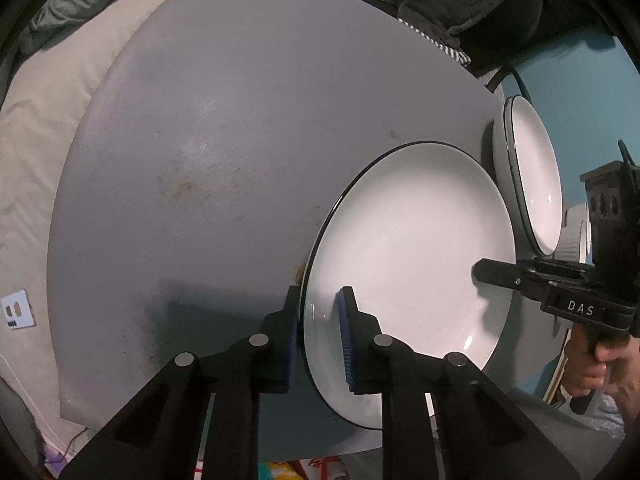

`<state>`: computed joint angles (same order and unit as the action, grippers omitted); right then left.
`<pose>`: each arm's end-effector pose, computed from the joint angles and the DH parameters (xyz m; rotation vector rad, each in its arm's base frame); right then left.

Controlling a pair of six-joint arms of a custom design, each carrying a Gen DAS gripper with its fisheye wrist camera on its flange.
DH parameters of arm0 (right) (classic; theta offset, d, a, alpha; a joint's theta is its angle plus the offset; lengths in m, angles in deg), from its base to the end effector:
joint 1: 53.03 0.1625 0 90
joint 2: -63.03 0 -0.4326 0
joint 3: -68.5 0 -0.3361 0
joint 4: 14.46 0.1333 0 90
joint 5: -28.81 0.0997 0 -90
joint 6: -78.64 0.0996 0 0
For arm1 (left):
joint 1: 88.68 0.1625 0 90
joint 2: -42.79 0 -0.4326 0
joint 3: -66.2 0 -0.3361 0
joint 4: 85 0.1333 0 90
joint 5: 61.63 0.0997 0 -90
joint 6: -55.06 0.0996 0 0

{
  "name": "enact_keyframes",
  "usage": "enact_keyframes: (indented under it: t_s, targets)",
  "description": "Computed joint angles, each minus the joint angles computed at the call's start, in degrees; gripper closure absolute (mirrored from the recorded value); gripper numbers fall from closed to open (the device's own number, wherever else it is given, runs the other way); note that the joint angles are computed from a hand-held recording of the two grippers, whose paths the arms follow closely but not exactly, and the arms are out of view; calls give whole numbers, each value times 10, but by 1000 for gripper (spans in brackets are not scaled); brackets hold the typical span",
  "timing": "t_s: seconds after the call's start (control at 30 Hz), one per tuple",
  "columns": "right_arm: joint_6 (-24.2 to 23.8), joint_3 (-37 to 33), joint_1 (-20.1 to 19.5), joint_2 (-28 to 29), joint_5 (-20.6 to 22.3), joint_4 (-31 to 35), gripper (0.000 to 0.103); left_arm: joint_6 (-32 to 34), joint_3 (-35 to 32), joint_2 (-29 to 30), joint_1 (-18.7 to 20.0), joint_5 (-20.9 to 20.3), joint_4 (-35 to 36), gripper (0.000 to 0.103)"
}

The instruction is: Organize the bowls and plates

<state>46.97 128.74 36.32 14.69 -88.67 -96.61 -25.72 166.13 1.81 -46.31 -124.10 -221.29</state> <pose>0.0796 -0.6814 0.2995 0.8348 -2.5773 -0.6367 -0.3061 -0.5219 0.0502 -0.6998 2.6083 -0.4651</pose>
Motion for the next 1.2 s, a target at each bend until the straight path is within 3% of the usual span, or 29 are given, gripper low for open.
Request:
enact_keyframes:
  t_s: [0.17, 0.63, 0.93, 1.03, 1.2]
  targets:
    - [-10, 23, 4, -9, -10, -24, 90, -7, 3, -5, -1, -4, 11, 86]
    - [11, -18, 2, 1, -17, 35, 91, -32, 1, 2, -10, -29, 6, 86]
    - [13, -56, 11, 6, -20, 63, 91, -16, -52, 9, -16, -18, 52, 85]
    - [6, -73, 16, 8, -17, 70, 91, -11, -38, -9, -24, -14, 56, 85]
    - [2, -108, 22, 20, -13, 84, 91, 18, -87, 5, -17, -7, 83, 86]
